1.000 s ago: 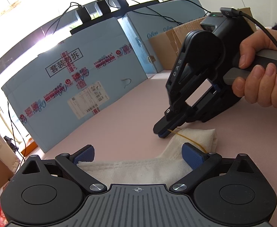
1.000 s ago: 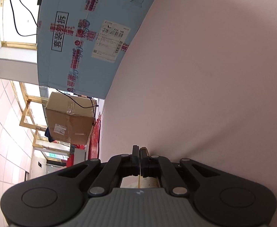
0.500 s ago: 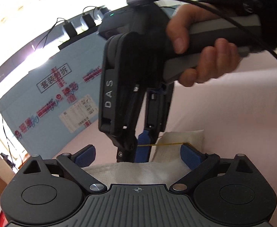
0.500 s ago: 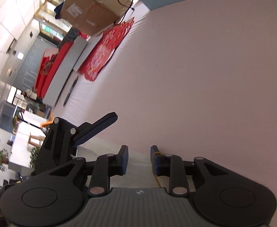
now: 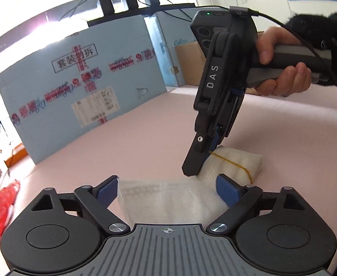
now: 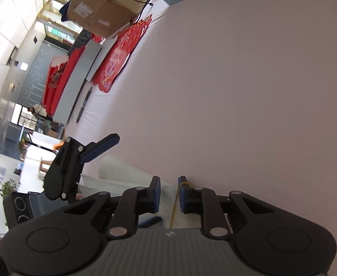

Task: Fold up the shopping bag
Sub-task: 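Drag the rubber band along the bundle with the right tool while the left tool holds it, then release the banded bundle from both tools and lift the right tool away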

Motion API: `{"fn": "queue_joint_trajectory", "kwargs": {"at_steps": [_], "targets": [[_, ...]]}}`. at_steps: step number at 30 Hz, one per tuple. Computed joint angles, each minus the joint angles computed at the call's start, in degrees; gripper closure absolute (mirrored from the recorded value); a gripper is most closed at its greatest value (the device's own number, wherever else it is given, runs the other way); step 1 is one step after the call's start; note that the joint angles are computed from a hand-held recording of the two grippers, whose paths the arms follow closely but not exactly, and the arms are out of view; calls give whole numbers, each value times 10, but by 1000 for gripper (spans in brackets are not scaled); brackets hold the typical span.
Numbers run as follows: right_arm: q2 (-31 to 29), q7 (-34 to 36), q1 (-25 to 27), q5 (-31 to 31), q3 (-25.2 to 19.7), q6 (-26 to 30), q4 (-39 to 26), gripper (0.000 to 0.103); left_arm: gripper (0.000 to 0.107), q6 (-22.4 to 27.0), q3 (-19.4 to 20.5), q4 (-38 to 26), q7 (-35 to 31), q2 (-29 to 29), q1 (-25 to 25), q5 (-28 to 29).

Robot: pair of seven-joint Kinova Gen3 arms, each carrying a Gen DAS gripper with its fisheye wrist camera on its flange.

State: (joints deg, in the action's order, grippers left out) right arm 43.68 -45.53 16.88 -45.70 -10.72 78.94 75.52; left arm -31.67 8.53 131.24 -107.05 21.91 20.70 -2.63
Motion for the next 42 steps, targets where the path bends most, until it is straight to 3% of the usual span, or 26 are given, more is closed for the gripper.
{"fn": "queue_joint_trajectory", "kwargs": {"at_steps": [4, 7, 9, 11, 14, 16, 20, 23, 25, 27, 31, 33, 35, 38, 42], "targets": [[20, -44, 27, 48, -60, -1, -36, 90, 63, 9, 73, 2, 44, 10, -90, -93], [28, -73, -5, 101, -79, 5, -90, 88, 65, -4, 47, 8, 73, 13, -71, -128], [34, -97, -49, 144, -93, 1, -125, 88, 65, -21, 19, 17, 63, 14, -37, -112], [33, -114, -91, 187, -90, 19, -163, 87, 65, -29, 28, 23, 32, 15, -33, -79], [21, -114, -157, 253, -71, 51, -208, 75, 66, -52, -2, 36, -31, 13, 24, -10], [15, -101, -205, 293, -50, 88, -239, 57, 66, -83, -35, 48, -77, 16, 77, 37], [17, -100, -286, 334, 30, 154, -296, 52, 67, -144, -83, 61, -160, 33, 168, 130], [24, -102, -303, 309, 81, 190, -326, 47, 67, -176, -57, 73, -194, 39, 160, 151], [26, -94, -312, 267, 133, 207, -335, 43, 67, -164, -30, 71, -187, 35, 116, 118], [15, -89, -295, 223, 155, 189, -306, 42, 66, -131, -1, 66, -161, 22, 63, 72], [-1, -83, -206, 130, 115, 120, -200, 37, 65, -59, 58, 53, -126, -6, -41, -21], [-9, -72, -153, 83, 102, 102, -147, 37, 62, -38, 55, 46, -122, -16, -63, -53], [-14, -43, -100, 37, 91, 98, -94, 41, 61, -25, 28, 39, -130, -24, -51, -51], [-16, -6, -20, -10, 53, 85, -14, 44, 60, -20, -22, 19, -156, -16, 0, -2], [1, 30, 57, -54, -2, 62, 57, 40, 61, -95, -78, 33, -230, 9, 101, 90]]}}
